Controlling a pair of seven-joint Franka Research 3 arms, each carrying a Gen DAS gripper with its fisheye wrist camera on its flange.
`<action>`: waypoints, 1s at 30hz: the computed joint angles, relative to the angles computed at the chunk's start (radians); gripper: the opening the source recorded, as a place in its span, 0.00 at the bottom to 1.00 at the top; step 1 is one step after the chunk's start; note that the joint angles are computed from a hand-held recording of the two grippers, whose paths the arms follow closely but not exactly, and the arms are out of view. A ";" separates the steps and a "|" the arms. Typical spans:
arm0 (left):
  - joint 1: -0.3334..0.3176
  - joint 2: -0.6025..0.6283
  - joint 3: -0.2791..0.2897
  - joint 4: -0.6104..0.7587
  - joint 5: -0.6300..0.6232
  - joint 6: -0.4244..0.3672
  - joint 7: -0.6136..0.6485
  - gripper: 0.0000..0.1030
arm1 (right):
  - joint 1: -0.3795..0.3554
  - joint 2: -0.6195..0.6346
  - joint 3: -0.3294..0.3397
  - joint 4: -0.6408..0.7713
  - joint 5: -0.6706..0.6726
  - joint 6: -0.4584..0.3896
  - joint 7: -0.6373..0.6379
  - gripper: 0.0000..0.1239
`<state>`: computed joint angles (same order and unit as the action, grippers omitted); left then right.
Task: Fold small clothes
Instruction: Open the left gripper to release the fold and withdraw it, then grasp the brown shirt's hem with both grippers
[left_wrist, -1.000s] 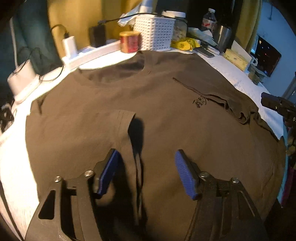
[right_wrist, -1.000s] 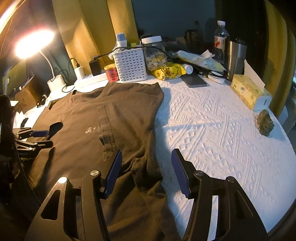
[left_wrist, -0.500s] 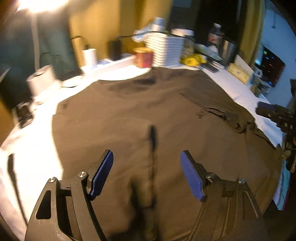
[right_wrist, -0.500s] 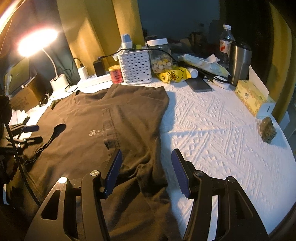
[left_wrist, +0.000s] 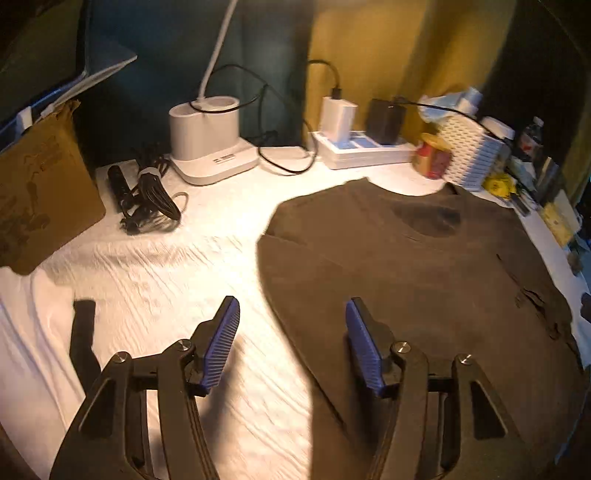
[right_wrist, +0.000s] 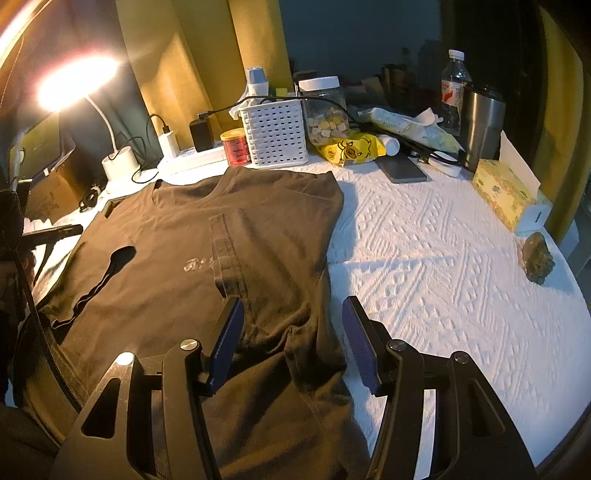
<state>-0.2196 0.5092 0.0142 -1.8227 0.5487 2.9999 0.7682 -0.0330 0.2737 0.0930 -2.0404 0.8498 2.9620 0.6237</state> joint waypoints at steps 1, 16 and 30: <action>0.023 0.015 -0.024 0.018 -0.019 -0.012 0.024 0.40 | 0.009 0.009 -0.009 0.009 -0.019 -0.003 0.018 0.47; -0.068 0.052 0.126 0.093 0.114 -0.095 -0.091 0.00 | 0.020 0.100 -0.014 0.115 -0.178 -0.044 0.162 0.47; -0.029 -0.039 0.051 0.009 0.176 -0.123 -0.145 0.04 | 0.000 0.047 0.021 0.052 -0.150 -0.005 0.128 0.47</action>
<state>-0.2485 0.4699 0.0651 -1.8133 0.7249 2.8769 0.6227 -0.0331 0.3203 0.1144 -1.9883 0.6997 2.9566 0.7514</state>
